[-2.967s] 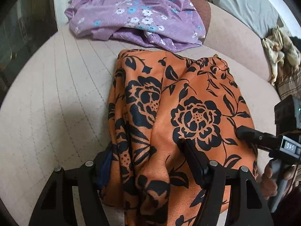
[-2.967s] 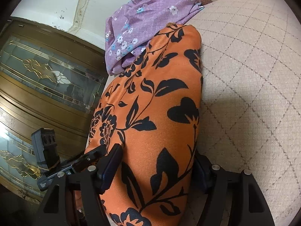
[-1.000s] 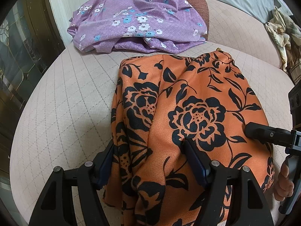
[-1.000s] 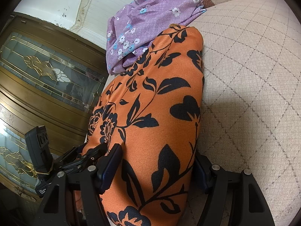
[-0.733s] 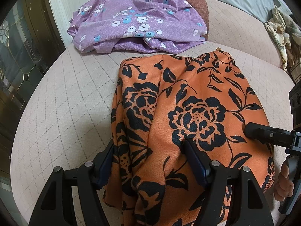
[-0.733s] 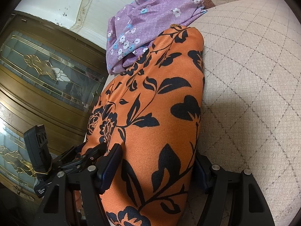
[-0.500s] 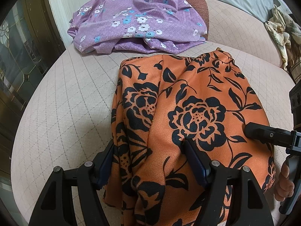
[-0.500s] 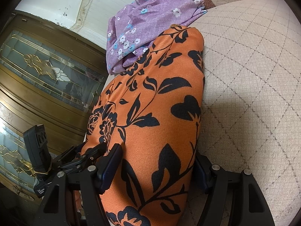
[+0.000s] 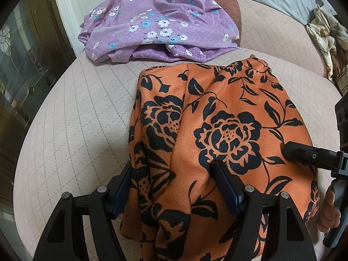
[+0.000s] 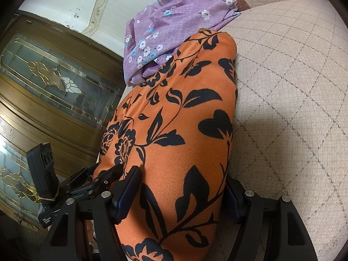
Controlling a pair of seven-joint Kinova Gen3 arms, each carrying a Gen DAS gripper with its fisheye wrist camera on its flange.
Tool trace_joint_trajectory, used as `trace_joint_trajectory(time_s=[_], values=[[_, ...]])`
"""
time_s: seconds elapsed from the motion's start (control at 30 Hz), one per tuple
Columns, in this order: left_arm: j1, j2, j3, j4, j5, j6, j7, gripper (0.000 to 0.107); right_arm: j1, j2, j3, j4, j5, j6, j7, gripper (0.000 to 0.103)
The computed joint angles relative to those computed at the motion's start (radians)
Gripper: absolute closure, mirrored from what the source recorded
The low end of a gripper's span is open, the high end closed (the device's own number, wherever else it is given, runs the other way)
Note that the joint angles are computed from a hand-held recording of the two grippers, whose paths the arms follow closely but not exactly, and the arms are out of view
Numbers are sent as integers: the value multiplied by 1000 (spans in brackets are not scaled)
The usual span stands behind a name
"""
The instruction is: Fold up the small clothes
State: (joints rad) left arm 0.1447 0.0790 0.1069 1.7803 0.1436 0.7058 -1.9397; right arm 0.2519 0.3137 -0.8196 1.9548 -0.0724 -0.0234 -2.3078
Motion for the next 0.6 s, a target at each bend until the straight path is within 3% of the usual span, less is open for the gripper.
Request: trace_joint_trajectory(time_s=[0.6], values=[[0, 4, -2, -8, -9, 5, 2, 32, 19, 4, -22, 5, 24, -9, -13, 30]])
